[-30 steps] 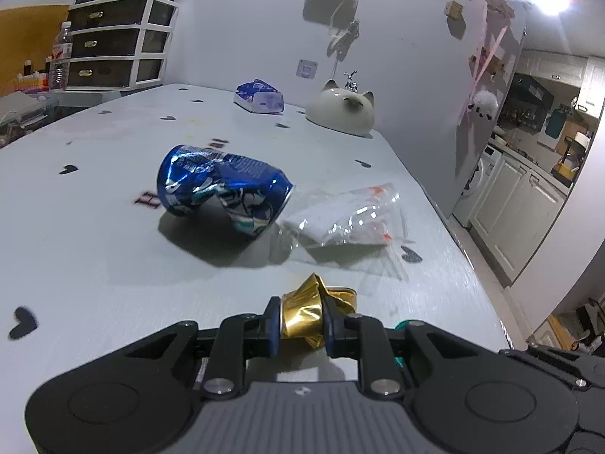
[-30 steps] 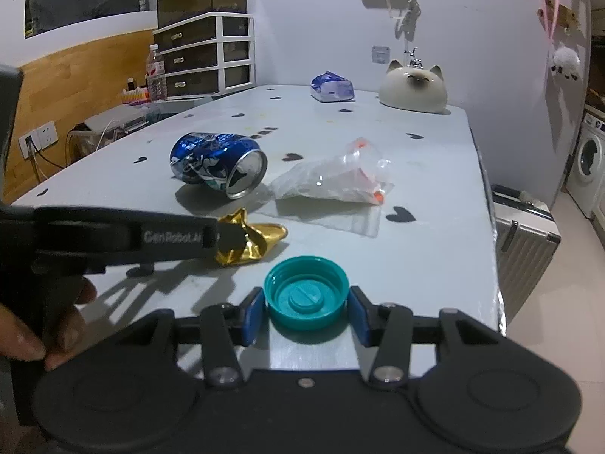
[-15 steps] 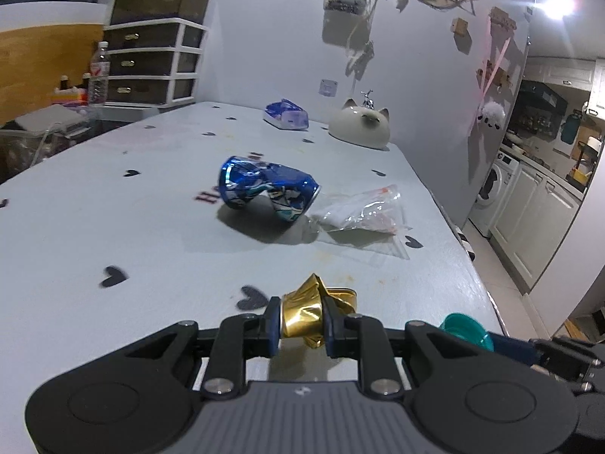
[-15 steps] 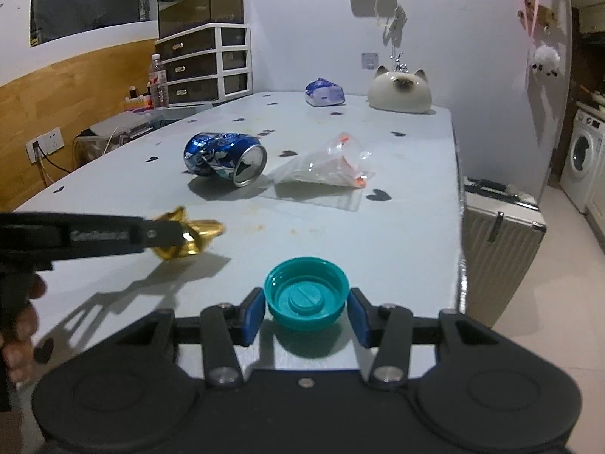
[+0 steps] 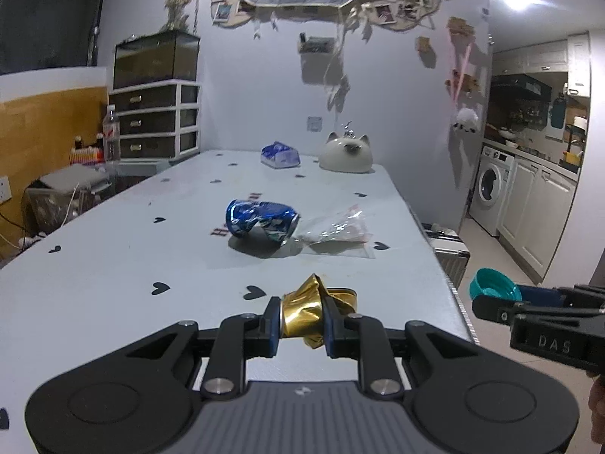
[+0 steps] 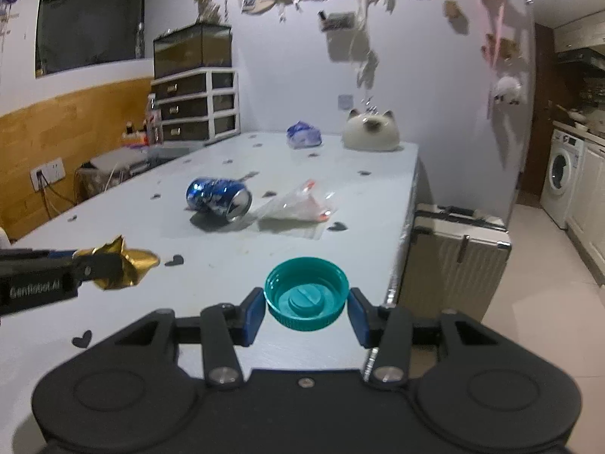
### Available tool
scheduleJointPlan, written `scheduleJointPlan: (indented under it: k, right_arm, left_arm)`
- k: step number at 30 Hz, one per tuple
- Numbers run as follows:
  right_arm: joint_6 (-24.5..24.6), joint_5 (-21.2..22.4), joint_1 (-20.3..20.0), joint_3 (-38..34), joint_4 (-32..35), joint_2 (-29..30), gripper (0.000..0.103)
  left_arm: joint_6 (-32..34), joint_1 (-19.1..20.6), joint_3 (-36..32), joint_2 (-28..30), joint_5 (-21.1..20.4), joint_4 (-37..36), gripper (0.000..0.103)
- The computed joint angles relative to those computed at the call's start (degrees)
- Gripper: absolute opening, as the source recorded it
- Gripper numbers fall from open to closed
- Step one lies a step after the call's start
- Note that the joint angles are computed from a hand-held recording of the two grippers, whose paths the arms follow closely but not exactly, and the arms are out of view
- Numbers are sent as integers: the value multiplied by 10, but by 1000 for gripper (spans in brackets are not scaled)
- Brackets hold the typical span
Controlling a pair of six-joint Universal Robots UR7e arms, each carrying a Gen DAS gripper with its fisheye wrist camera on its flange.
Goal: Collect trash
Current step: 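Carry the gold wrapper and teal cap with both grippers over the wastebasket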
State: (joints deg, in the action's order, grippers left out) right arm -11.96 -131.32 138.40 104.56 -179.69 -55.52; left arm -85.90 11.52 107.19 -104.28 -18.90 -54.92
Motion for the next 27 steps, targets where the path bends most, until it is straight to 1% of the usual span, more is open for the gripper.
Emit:
scheduleJointPlan:
  k: [2, 5, 8, 10, 13, 16, 21, 25, 27]
  right_arm:
    - [2, -14, 6, 11, -1, -14, 48]
    - [1, -24, 13, 33, -7, -39, 48]
    - [-1, -31, 17, 57, -15, -65, 48]
    - [-3, -39, 21, 72, -20, -83, 48]
    - [-7, -51, 22, 97, -29, -114, 48]
    - [-11, -61, 20, 121, -41, -147, 48]
    - [-14, -92, 12, 159, -49, -206, 48]
    - [-17, -114, -2, 188, -47, -253, 48]
    - [-18, -121, -12, 203, -44, -277, 48]
  left_arm:
    - [-27, -16, -2, 6, -6, 23, 23]
    - [-52, -33, -1, 17, -15, 38, 23]
    - [-66, -51, 5, 27, -26, 33, 23]
    - [-59, -60, 12, 35, -30, 13, 23]
    - [-19, -67, 28, 48, -32, -53, 23]
    - [40, -70, 46, 68, -33, -141, 23]
    - [164, -65, 79, 112, -41, -324, 23]
    - [254, -54, 98, 158, -61, -468, 23]
    - [291, -47, 102, 184, -73, -527, 23]
